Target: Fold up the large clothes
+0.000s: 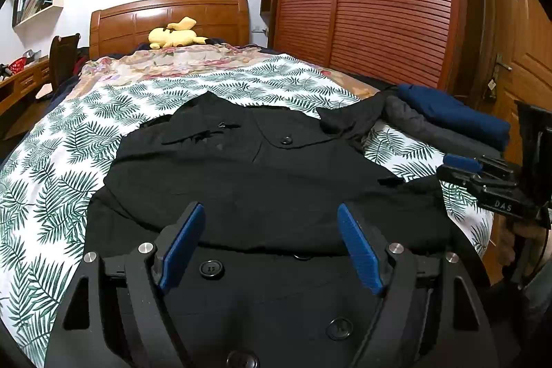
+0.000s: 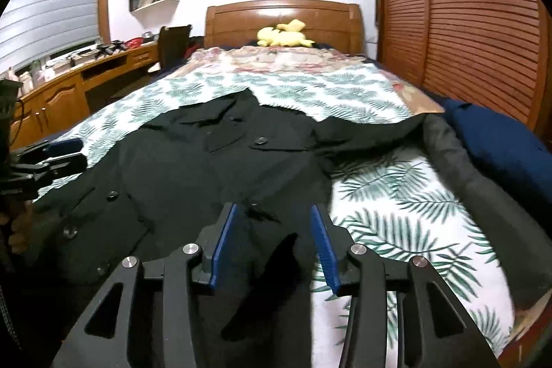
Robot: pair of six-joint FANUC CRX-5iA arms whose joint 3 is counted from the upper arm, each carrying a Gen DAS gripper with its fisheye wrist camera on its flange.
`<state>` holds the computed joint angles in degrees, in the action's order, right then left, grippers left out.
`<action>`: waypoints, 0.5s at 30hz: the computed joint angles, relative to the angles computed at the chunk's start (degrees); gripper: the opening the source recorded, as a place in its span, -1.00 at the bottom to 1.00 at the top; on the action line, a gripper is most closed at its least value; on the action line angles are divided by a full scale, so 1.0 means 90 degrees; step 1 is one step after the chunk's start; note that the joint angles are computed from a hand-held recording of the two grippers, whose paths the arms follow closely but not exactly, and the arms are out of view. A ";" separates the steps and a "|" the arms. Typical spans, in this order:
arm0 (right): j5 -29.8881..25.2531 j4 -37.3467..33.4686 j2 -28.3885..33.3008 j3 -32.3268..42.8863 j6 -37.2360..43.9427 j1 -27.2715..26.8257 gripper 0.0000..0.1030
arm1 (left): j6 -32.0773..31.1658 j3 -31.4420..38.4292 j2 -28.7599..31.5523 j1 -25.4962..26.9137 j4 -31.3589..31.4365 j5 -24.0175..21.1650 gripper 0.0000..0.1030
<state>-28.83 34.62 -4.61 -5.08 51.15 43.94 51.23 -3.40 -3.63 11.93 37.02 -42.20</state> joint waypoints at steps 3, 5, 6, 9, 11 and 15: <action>-0.0142 -0.0712 0.0141 0.0264 0.0729 0.0047 -0.12 | 0.0023 -0.0005 -0.0016 -0.0013 -0.0011 0.0030 0.55; -0.0322 -0.1029 0.0273 0.0437 0.1115 0.0077 -0.12 | 0.0036 -0.0001 -0.0019 -0.0008 -0.0015 0.0034 0.55; -0.0456 -0.1202 0.0405 0.0631 0.1332 0.0064 -0.12 | 0.0053 0.0004 -0.0021 -0.0005 -0.0026 0.0030 0.55; -0.0884 -0.1441 0.0706 0.0976 0.1645 0.0067 -0.12 | 0.0056 0.0006 -0.0040 0.0004 -0.0016 0.0046 0.55; -0.1212 -0.1638 0.0942 0.1257 0.1789 0.0016 -0.12 | 0.0062 0.0015 -0.0046 0.0007 -0.0013 0.0080 0.55; -0.1420 -0.1853 0.1293 0.1628 0.1826 -0.0064 -0.12 | 0.0004 -0.0026 -0.0110 0.0068 0.0105 0.0132 0.55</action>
<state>-41.61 17.95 7.02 9.57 67.58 43.37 51.26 -3.63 -4.61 12.54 37.96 -41.02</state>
